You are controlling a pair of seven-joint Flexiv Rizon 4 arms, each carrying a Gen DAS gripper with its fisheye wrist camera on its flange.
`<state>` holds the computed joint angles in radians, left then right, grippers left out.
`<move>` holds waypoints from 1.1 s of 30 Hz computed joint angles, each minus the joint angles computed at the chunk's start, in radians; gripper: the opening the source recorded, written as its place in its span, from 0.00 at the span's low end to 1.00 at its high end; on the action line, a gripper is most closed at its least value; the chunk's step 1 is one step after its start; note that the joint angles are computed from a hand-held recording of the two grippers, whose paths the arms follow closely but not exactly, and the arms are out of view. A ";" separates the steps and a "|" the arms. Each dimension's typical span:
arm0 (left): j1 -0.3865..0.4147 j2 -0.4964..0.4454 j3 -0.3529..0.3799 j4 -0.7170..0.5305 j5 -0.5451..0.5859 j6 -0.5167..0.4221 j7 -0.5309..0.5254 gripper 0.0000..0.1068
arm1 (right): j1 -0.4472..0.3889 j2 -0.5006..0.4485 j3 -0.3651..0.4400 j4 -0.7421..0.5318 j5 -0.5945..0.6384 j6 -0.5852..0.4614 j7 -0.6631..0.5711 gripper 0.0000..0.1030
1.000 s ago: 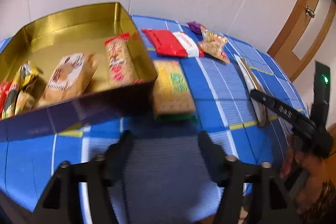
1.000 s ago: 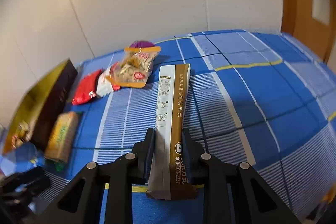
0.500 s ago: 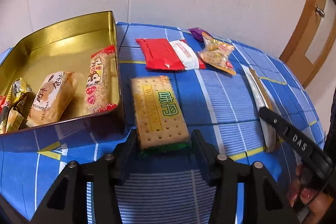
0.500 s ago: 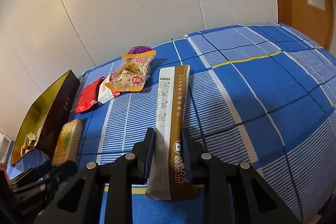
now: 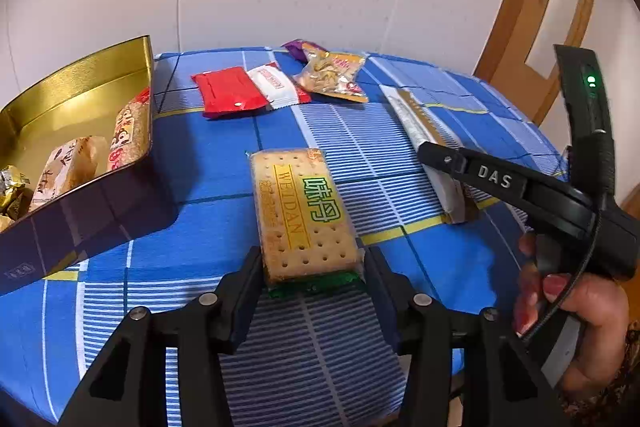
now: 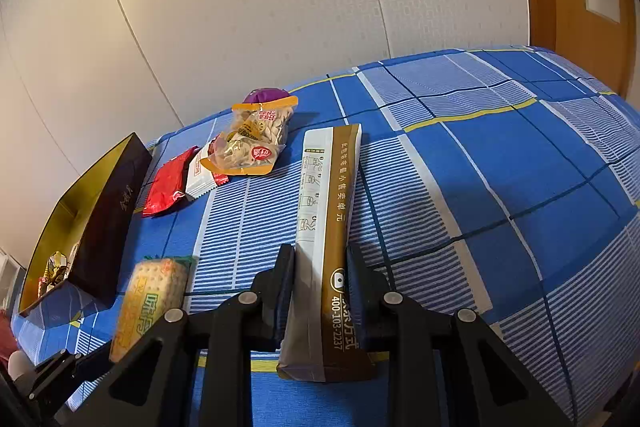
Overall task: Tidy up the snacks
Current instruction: 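Grasp the WEIDAN cracker pack with the left gripper while the right gripper holds the stick pack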
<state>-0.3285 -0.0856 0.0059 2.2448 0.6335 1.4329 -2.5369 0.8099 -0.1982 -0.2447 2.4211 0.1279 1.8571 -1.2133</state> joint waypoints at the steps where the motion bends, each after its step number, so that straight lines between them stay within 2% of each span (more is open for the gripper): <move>1: -0.003 0.002 0.000 -0.011 -0.001 -0.029 -0.003 0.51 | 0.001 0.000 -0.001 0.000 0.000 0.000 0.000 0.25; 3: -0.001 -0.005 -0.003 -0.034 0.001 -0.070 -0.011 0.56 | 0.000 0.000 0.000 0.000 0.000 0.000 0.000 0.25; 5: 0.014 -0.019 -0.009 -0.035 -0.046 -0.057 0.030 0.56 | -0.008 0.000 0.008 -0.001 -0.001 0.001 0.001 0.25; 9: 0.006 -0.029 -0.003 -0.061 -0.039 -0.088 0.039 0.55 | -0.012 -0.002 0.012 -0.003 -0.003 -0.004 0.006 0.26; 10: 0.001 -0.033 0.000 -0.068 -0.023 -0.088 0.039 0.53 | -0.007 -0.002 0.007 -0.002 -0.003 -0.003 0.006 0.26; 11: -0.008 -0.031 0.005 -0.076 0.003 -0.100 0.027 0.46 | 0.000 -0.002 0.000 -0.001 -0.003 -0.004 0.005 0.26; 12: -0.017 -0.030 0.008 -0.084 0.032 -0.115 0.017 0.45 | 0.014 -0.002 -0.014 0.000 -0.002 -0.004 0.003 0.26; 17: -0.007 -0.010 0.011 -0.043 0.047 -0.054 0.004 0.44 | 0.050 -0.002 -0.049 0.004 0.003 -0.002 -0.005 0.26; 24: 0.021 0.021 0.003 0.032 -0.024 0.051 0.057 0.44 | 0.132 -0.001 -0.131 0.013 0.019 -0.001 -0.033 0.26; 33: 0.073 0.098 -0.012 0.052 0.059 0.107 -0.021 0.44 | 0.284 -0.006 -0.282 0.027 0.047 0.003 -0.078 0.27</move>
